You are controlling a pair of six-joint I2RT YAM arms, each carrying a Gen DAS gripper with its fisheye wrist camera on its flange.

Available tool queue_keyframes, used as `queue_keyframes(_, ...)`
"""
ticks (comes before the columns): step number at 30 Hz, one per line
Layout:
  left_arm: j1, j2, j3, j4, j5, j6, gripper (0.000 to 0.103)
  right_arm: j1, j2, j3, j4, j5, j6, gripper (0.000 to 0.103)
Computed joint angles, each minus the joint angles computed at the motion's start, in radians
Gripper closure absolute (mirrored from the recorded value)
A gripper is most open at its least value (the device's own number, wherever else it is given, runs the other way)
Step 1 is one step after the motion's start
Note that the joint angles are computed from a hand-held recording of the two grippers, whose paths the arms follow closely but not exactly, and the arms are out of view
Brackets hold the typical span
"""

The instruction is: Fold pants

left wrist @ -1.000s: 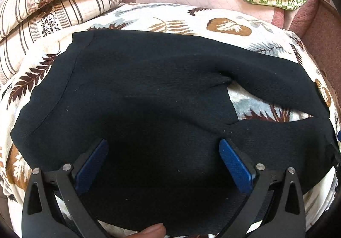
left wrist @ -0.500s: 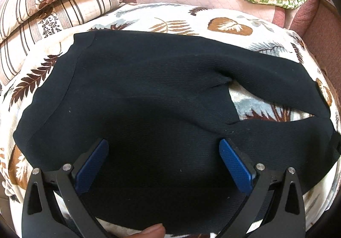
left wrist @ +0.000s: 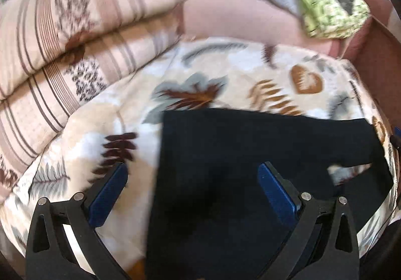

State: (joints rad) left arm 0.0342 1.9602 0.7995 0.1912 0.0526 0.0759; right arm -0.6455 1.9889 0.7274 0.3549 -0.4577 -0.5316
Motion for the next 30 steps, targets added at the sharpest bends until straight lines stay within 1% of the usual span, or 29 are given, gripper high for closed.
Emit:
queue_keyframes(1,0.034,0.035,0.046,-0.027,0.031,0.019,0.0,-0.005,0.021,0.026,-0.012,0.004,0.018,0.002)
queue_keyframes(6,0.093,0.172,0.173,-0.018,0.105,0.15,0.0,-0.03,0.063,0.098,-0.054,0.003,0.117,0.002)
queue_keyframes(8,0.089,0.21,0.172,0.069,0.105,0.226,0.0,-0.036,0.065,0.101,-0.052,-0.005,0.145,0.002)
queue_keyframes(9,0.092,0.226,0.178,0.09,0.118,0.255,0.0,-0.035,0.067,0.106,-0.057,-0.007,0.15,0.002)
queue_keyframes(10,0.103,0.238,0.201,0.074,0.148,0.273,0.0,-0.034,0.072,0.112,-0.065,-0.008,0.149,0.002)
queue_keyframes(11,0.12,0.268,0.247,0.027,0.221,0.285,0.0,-0.031,0.076,0.116,-0.069,-0.005,0.146,0.002)
queue_keyframes(12,0.126,0.285,0.281,-0.006,0.254,0.291,0.0,-0.028,0.079,0.118,-0.071,0.001,0.142,0.002)
queue_keyframes(15,0.131,0.323,0.336,-0.022,0.291,0.29,0.0,-0.022,0.086,0.118,-0.062,0.02,0.142,0.002)
queue_keyframes(16,0.132,0.339,0.362,-0.04,0.3,0.287,0.002,-0.021,0.088,0.12,-0.059,0.024,0.147,0.002)
queue_keyframes(18,0.133,0.362,0.397,-0.063,0.319,0.299,0.019,-0.019,0.093,0.126,-0.059,0.031,0.155,0.002)
queue_keyframes(19,0.132,0.373,0.413,-0.079,0.323,0.305,0.025,-0.02,0.094,0.128,-0.06,0.03,0.157,0.002)
queue_keyframes(20,0.131,0.388,0.441,-0.116,0.334,0.323,0.039,-0.02,0.095,0.127,-0.057,0.031,0.159,0.002)
queue_keyframes(22,0.129,0.41,0.479,-0.175,0.338,0.343,0.048,-0.02,0.096,0.128,-0.056,0.032,0.157,0.002)
queue_keyframes(23,0.13,0.422,0.5,-0.204,0.342,0.343,0.05,-0.021,0.095,0.127,-0.055,0.031,0.156,0.002)
queue_keyframes(25,0.137,0.427,0.508,-0.206,0.354,0.333,0.053,-0.022,0.096,0.128,-0.055,0.029,0.157,0.002)
queue_keyframes(26,0.139,0.427,0.51,-0.208,0.358,0.33,0.059,-0.023,0.095,0.128,-0.054,0.028,0.157,0.002)
queue_keyframes(27,0.14,0.425,0.511,-0.214,0.37,0.331,0.068,-0.024,0.094,0.128,-0.051,0.029,0.158,0.002)
queue_keyframes(28,0.139,0.423,0.509,-0.211,0.368,0.334,0.073,-0.025,0.093,0.127,-0.047,0.028,0.161,0.002)
queue_keyframes(29,0.138,0.415,0.5,-0.21,0.362,0.338,0.09,-0.029,0.092,0.127,-0.043,0.025,0.166,0.002)
queue_keyframes(30,0.139,0.41,0.496,-0.21,0.359,0.341,0.1,-0.033,0.091,0.129,-0.041,0.02,0.173,0.002)
